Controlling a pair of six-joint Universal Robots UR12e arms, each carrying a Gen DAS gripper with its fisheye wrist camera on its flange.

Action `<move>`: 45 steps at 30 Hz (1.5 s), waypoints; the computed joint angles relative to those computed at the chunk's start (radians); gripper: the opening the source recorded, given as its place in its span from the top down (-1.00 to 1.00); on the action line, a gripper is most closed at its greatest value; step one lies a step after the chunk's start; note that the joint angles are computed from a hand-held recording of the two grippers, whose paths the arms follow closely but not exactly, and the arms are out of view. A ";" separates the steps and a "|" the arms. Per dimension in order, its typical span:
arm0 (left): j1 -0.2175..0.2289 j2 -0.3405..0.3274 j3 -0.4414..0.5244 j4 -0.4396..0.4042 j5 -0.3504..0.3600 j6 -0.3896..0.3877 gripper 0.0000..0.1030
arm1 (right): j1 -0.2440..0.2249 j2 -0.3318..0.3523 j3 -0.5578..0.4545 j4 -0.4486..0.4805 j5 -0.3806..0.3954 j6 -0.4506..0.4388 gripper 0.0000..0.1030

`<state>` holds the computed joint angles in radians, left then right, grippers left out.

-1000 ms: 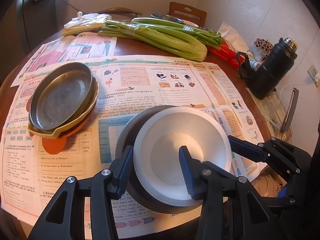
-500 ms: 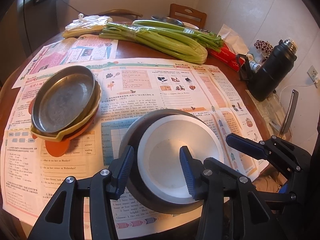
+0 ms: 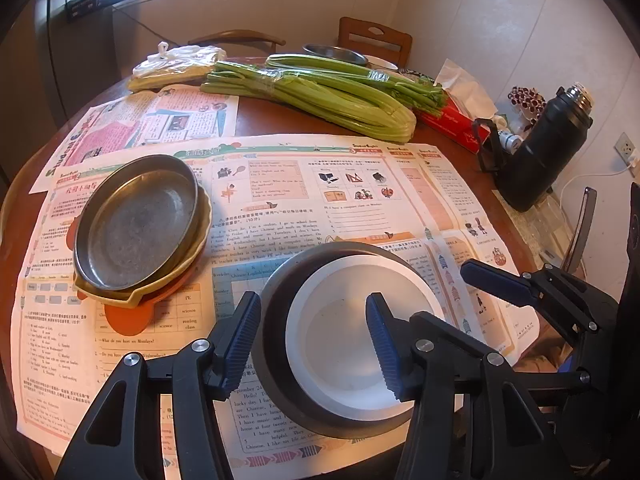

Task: Organize plates and bowls
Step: 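Grasp the rim of the steel bowl with the left gripper, then lift the steel bowl with its nested paper bowls using the left gripper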

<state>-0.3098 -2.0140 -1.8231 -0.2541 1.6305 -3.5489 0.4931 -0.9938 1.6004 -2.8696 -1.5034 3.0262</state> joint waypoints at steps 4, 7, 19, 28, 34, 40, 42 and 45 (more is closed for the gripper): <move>0.006 0.001 -0.005 0.000 -0.007 -0.006 -0.10 | -0.002 0.003 -0.004 0.007 0.001 0.011 -0.13; 0.010 0.002 -0.011 0.002 -0.012 -0.011 -0.10 | -0.003 0.004 -0.004 0.010 0.002 0.023 -0.14; 0.027 0.000 -0.043 0.030 -0.077 -0.044 -0.30 | -0.014 0.009 0.000 0.040 0.026 0.076 -0.19; 0.029 -0.006 -0.042 0.016 -0.084 -0.056 -0.33 | -0.015 0.014 0.004 0.047 0.024 0.081 -0.20; 0.031 -0.010 -0.038 0.003 -0.081 -0.060 -0.33 | -0.015 0.019 0.001 0.054 0.018 0.083 -0.33; 0.029 -0.018 -0.028 -0.013 -0.076 -0.055 -0.33 | -0.012 0.025 -0.004 0.061 0.008 0.065 -0.48; 0.025 -0.022 -0.022 -0.022 -0.064 -0.050 -0.33 | -0.007 0.028 -0.004 0.055 -0.009 0.053 -0.53; 0.024 -0.026 -0.019 -0.031 -0.068 -0.046 -0.33 | -0.005 0.031 -0.006 0.060 -0.006 0.052 -0.55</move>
